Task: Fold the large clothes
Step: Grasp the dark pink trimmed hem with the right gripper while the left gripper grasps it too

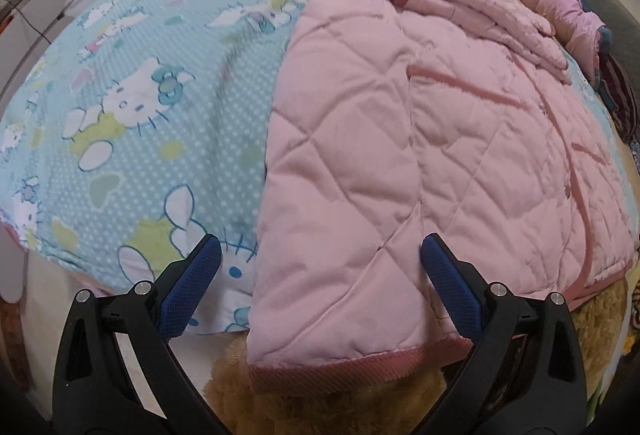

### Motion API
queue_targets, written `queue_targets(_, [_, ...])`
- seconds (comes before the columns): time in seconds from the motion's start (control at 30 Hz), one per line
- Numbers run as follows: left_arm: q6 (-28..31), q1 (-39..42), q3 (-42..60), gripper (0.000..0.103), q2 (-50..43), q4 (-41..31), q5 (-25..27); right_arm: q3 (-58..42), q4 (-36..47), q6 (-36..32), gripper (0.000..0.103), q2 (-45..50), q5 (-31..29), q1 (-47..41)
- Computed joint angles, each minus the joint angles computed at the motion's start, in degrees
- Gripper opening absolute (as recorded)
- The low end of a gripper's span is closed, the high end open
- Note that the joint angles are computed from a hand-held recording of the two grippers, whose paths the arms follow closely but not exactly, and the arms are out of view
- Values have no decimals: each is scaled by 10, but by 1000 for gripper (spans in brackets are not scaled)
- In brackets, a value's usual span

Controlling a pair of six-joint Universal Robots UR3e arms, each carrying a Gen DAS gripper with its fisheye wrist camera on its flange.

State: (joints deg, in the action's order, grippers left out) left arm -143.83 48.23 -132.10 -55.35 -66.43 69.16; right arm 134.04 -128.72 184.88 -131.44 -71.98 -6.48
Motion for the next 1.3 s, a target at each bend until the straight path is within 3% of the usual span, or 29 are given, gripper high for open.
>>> queue_targets(0.4, [23, 33, -1, 94, -5, -33, -30, 82, 133, -112, 97, -70, 136, -159])
queue_targets(0.43, [24, 35, 0, 94, -5, -36, -32, 84, 150, -122, 85, -77, 155, -172])
queue_targets(0.5, [22, 35, 0, 94, -5, -36, -33, 87, 155, -116, 77, -89, 159, -178])
queue_targets(0.57, [22, 38, -3, 94, 1, -36, -36, 84, 198, -141, 57, -127, 179, -201])
queue_targets(0.67, [35, 58, -8, 94, 27, -51, -63, 65, 247, -172, 40, -165, 195, -214])
queue_targets(0.77, [53, 61, 1, 94, 28, -80, -77, 37, 310, -208, 26, -204, 236, -243])
queue_targets(0.87, [40, 42, -1, 94, 24, -60, -69, 14, 295, -201, 22, -205, 268, -240])
queue_targets(1.07, [31, 29, -9, 62, 24, -47, -69, -20, 204, -152, 20, -148, 317, -227])
queue_targets(1.2, [61, 63, 6, 30, 57, -110, -100, -36, 107, -108, 20, -86, 307, -192])
queue_targets(1.3, [81, 85, 33, 18, 82, -170, -132, -49, 94, -107, 20, -71, 313, -193])
